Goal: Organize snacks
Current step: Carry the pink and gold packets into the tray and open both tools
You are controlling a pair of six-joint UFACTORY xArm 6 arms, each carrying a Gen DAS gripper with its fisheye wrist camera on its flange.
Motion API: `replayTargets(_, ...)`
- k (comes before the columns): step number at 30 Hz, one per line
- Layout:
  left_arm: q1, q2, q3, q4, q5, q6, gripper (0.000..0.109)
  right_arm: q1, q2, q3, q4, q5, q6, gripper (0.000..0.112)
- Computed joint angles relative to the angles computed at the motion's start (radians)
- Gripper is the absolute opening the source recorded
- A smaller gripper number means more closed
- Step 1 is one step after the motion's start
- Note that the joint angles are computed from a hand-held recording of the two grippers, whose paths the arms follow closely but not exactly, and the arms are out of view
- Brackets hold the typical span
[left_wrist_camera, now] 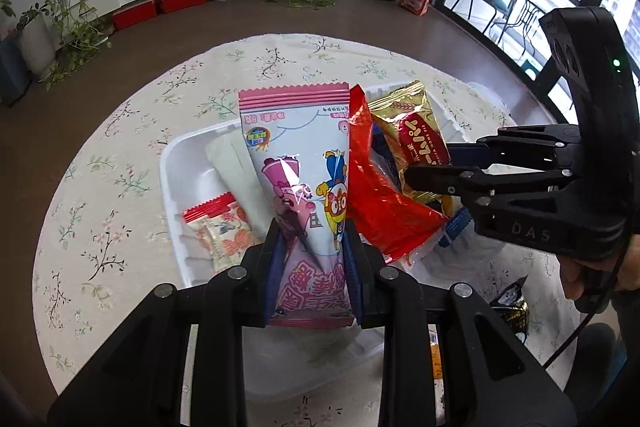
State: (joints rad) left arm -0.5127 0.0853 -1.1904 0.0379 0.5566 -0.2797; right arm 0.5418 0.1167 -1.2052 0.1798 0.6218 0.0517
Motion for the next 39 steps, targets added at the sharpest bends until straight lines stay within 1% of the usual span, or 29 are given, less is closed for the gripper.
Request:
replayTargets(4,-0.001,0.073,-0.075,0.021,0.055,-0.016,0.025,0.004,0.026,-0.017,-0.011,0.003,0.009,0.029)
replayTargets(9,0.006,0.136,-0.143,0.006,0.094,0.008,0.025,0.009,0.051,-0.039,-0.014,0.011,0.006,0.029)
replayTargets(11,0.013,0.143,-0.150,0.008,0.097,0.011,0.025,0.008,0.057,-0.047,-0.017,0.015,0.011,0.029)
replayTargets(16,0.019,0.161,-0.147,-0.014,0.062,0.015,0.025,0.009,0.055,-0.037,-0.017,0.006,0.011,0.029)
replayTargets(19,0.014,0.148,-0.120,-0.008,0.039,0.004,0.025,0.009,0.069,-0.043,-0.042,0.031,0.046,0.029)
replayTargets(23,0.013,0.140,-0.098,-0.020,0.013,0.005,0.025,-0.008,0.057,-0.003,0.044,-0.001,0.014,0.029)
replayTargets(27,0.008,0.146,-0.090,0.007,0.000,-0.012,0.025,0.004,0.063,-0.018,-0.021,0.008,0.040,0.029)
replayTargets(31,0.004,0.132,-0.071,0.016,-0.014,-0.026,0.026,0.003,0.062,-0.019,-0.024,0.010,0.043,0.030)
replayTargets(34,-0.002,0.131,-0.068,0.053,-0.018,-0.054,0.026,0.002,0.056,-0.016,-0.031,0.016,0.052,0.032)
replayTargets(39,-0.007,0.116,-0.056,0.057,-0.028,-0.079,0.028,0.010,0.043,-0.015,-0.088,0.021,0.087,0.034)
